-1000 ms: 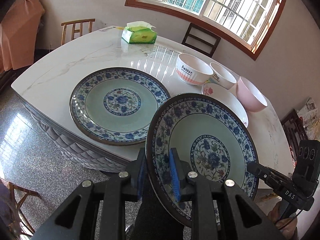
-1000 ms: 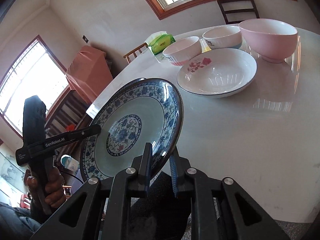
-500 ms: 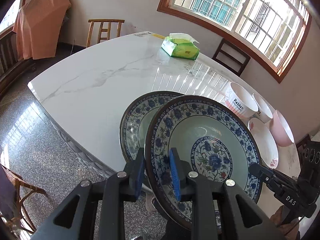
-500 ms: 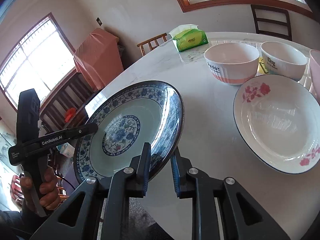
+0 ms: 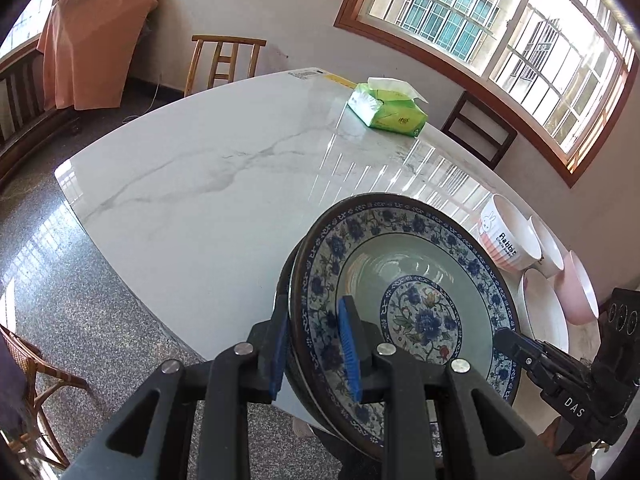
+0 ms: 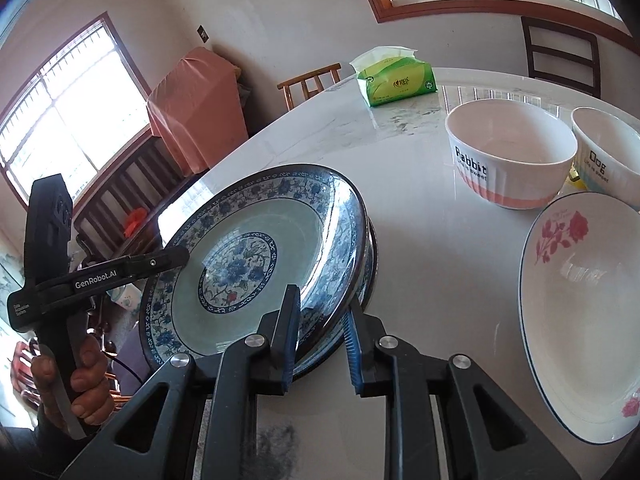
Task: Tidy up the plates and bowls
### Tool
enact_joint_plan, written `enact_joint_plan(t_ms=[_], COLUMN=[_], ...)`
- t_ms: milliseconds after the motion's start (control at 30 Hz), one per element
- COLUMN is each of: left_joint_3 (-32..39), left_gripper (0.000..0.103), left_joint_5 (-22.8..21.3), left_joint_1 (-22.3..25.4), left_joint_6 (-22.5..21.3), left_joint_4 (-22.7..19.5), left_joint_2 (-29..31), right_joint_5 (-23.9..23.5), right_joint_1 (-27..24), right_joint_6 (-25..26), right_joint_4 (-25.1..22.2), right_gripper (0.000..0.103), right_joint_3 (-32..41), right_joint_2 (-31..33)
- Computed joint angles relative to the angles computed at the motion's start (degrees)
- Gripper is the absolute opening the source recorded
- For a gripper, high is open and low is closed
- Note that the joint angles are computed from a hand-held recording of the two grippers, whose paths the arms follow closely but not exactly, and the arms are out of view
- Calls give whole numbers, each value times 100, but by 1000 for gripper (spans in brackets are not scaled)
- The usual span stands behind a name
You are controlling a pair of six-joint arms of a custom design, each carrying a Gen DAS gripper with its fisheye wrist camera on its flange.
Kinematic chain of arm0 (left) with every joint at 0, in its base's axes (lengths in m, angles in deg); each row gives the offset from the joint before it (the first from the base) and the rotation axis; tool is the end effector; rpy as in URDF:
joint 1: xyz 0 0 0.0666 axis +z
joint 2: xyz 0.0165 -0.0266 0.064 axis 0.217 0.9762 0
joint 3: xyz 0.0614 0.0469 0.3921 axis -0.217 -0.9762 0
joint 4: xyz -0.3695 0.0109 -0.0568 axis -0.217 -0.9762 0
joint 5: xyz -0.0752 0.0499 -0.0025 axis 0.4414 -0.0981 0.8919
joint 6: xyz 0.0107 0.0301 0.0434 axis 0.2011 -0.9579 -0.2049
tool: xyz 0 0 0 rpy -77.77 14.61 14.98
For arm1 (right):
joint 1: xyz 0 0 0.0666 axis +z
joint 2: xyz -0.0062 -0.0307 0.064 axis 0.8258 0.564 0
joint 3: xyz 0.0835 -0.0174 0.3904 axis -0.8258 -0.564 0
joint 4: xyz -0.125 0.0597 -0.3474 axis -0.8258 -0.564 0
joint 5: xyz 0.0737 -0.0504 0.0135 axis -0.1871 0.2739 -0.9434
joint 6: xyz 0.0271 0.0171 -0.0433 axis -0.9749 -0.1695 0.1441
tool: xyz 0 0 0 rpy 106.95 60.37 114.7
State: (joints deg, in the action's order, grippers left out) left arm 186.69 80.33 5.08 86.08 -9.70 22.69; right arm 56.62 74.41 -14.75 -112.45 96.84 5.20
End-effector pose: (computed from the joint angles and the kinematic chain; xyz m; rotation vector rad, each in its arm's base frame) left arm 0.6423 -0.0951 0.3418 0.1711 2.4843 -0.4703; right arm 0.5218 0.1816 0.3334 0.0698 2.3261 0.5522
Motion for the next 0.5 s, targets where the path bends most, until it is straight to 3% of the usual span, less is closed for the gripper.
enact_joint_plan(t_ms=[500], left_joint_3=[18], left_gripper=[23], left_joint_5=[-54], left_joint_1=[39], left_joint_6=[72], left_joint_4=[-2], left_joint_2=[124], right_joint_5=[223], right_joint_1=[117], right_joint_6=[191], right_joint_4=[-147], right_gripper=[22], right_joint_3=[198], right_joint_2=[162])
